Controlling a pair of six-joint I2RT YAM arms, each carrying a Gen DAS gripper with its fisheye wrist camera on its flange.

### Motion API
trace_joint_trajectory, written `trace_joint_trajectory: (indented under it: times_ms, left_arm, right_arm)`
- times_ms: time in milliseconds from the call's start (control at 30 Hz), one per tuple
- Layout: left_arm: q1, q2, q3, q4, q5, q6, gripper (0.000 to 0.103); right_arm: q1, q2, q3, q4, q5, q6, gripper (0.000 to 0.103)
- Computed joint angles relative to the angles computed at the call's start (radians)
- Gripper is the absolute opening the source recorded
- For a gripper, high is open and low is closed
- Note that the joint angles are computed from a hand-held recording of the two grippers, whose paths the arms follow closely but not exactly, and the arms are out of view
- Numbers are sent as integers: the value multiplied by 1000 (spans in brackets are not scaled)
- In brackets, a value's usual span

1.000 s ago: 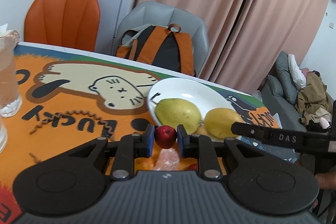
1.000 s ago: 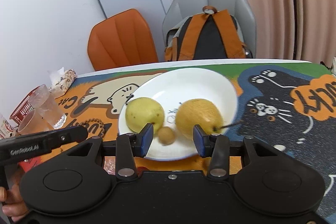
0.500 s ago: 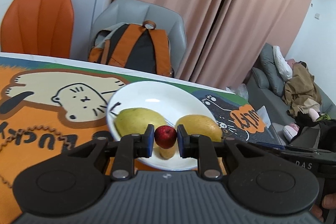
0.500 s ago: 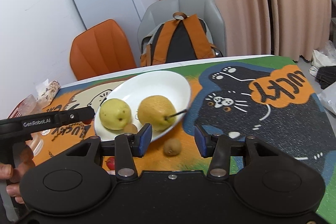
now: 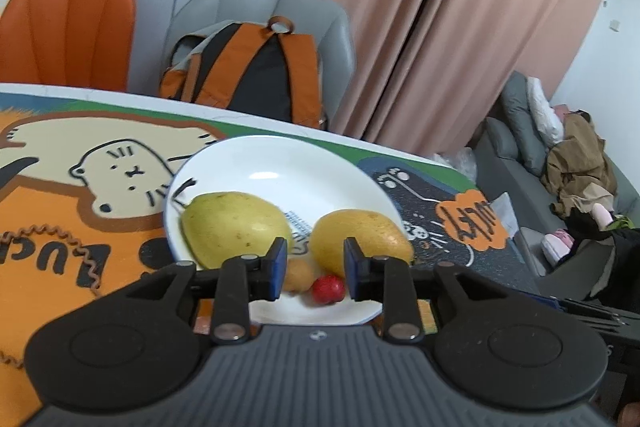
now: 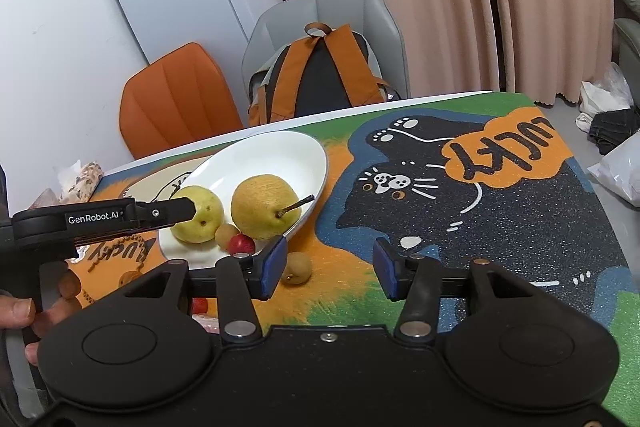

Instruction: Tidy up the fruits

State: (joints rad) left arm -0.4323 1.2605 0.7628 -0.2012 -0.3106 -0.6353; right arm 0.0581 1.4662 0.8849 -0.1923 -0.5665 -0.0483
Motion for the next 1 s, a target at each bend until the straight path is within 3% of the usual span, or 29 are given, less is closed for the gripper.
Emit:
trace_joint_trajectory:
  times_ms: [133, 333, 700, 1000]
  left_arm:
    - [2, -24, -3, -43, -19, -21, 29]
    - [-14, -62, -4, -111, -53, -47, 40]
    - [-84, -166, -22, -227, -154, -75, 75]
    - [-136, -261, -57, -343, -227, -170, 76]
  right_arm:
    - [2, 4, -3, -1, -10, -6, 48]
    - [3, -3, -15, -2, -20, -4, 50]
    - [18, -71, -42, -24, -29, -10, 70]
    - [30, -127, -81, -38, -48, -21, 82]
